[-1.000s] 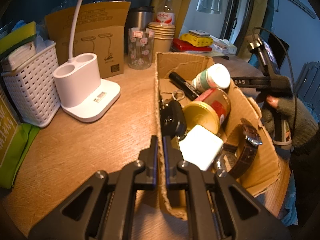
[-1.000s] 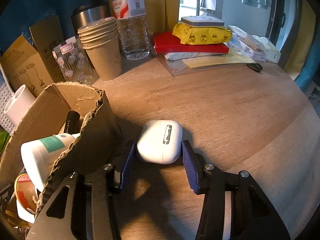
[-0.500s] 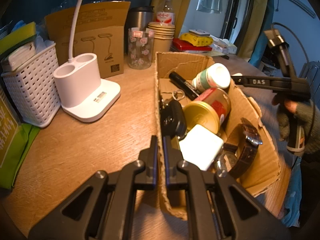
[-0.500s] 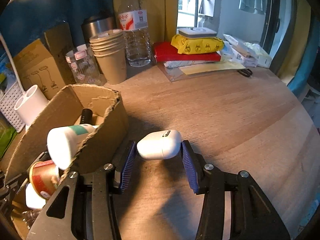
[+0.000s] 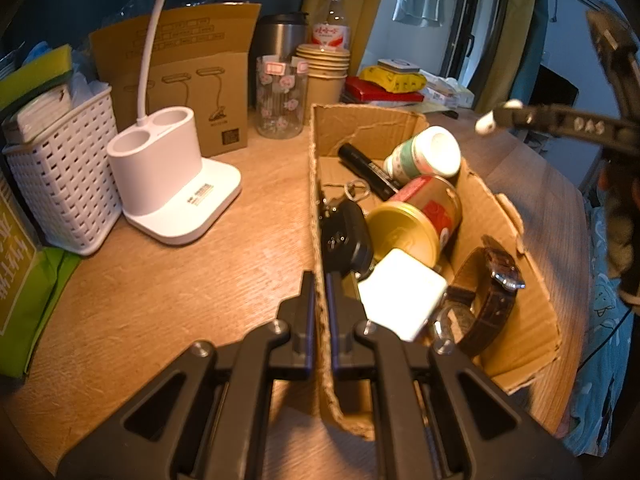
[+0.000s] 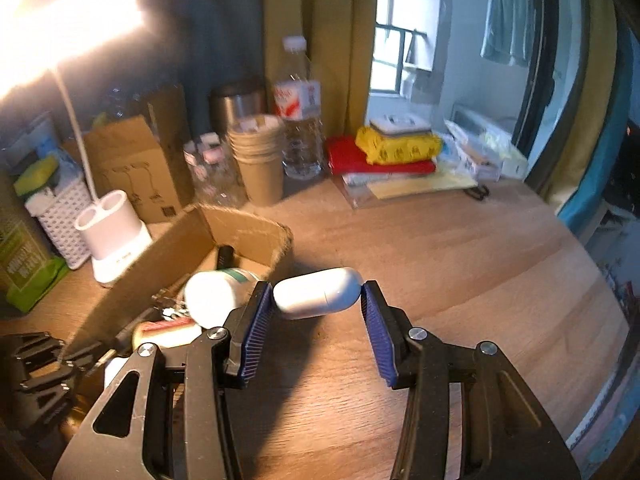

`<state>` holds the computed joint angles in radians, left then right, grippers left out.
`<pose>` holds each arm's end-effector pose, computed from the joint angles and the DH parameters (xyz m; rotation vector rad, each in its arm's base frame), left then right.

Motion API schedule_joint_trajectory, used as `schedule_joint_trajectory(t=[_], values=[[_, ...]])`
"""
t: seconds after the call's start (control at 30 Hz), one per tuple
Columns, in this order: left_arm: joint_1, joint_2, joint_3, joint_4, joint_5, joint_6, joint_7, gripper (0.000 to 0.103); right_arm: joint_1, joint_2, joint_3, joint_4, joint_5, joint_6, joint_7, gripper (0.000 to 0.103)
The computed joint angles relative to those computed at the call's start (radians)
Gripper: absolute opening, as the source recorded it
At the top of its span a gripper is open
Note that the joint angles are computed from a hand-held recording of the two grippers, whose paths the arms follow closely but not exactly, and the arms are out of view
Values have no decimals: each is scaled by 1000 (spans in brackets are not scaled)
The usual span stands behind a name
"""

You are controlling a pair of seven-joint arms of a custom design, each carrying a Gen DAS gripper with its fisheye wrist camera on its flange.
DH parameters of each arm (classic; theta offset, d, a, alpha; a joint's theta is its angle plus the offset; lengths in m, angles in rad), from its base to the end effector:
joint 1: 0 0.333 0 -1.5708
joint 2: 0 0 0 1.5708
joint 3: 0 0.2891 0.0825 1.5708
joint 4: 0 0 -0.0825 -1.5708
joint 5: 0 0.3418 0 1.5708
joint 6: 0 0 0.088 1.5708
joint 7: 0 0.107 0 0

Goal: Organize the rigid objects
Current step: 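Lift the white earbud case over the box with the right gripper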

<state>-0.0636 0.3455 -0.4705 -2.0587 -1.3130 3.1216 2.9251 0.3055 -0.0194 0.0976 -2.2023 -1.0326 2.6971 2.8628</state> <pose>0.5254 -0.1998 0.3205 -1.3759 2.3109 -1.0484 0.4706 0.2321 0.4314 -1.7424 1.8232 -0.8349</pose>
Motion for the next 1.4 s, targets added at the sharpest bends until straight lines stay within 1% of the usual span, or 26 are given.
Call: schedule_joint_trajectory(t=[0.13,0.27,0.5,0.6,0.67,0.8,0.97,1.07,1.27,1.4], values=[[1,1,-1,0,2,0,-2,6,14,1,12,25,0,0,-25,49],[2,1,-2,0,5,0,-4,6,30,30,14,61,7,12,-51,49],[4,1,-4,-1,7,1,-5,6,76,129,-5,151,65,55,-148,49],[5,1,-5,-2,6,0,-6,6,100,185,-22,194,104,72,-195,48],[5,0,-5,-3,6,-1,-7,6,111,230,-34,226,156,91,-245,48],[5,-1,-5,-4,10,-2,-10,6,129,312,-44,288,278,94,-373,48],[4,-2,-5,-5,8,-3,-9,6,175,379,-80,353,360,50,-462,48],[4,-3,-5,-6,5,-4,-6,6,188,391,-94,363,405,46,-505,48],[1,-3,0,-5,7,-8,-9,6,211,413,-105,409,457,-24,-582,48],[-1,0,4,-3,17,-11,-19,6,215,421,-106,421,480,-37,-610,48]])
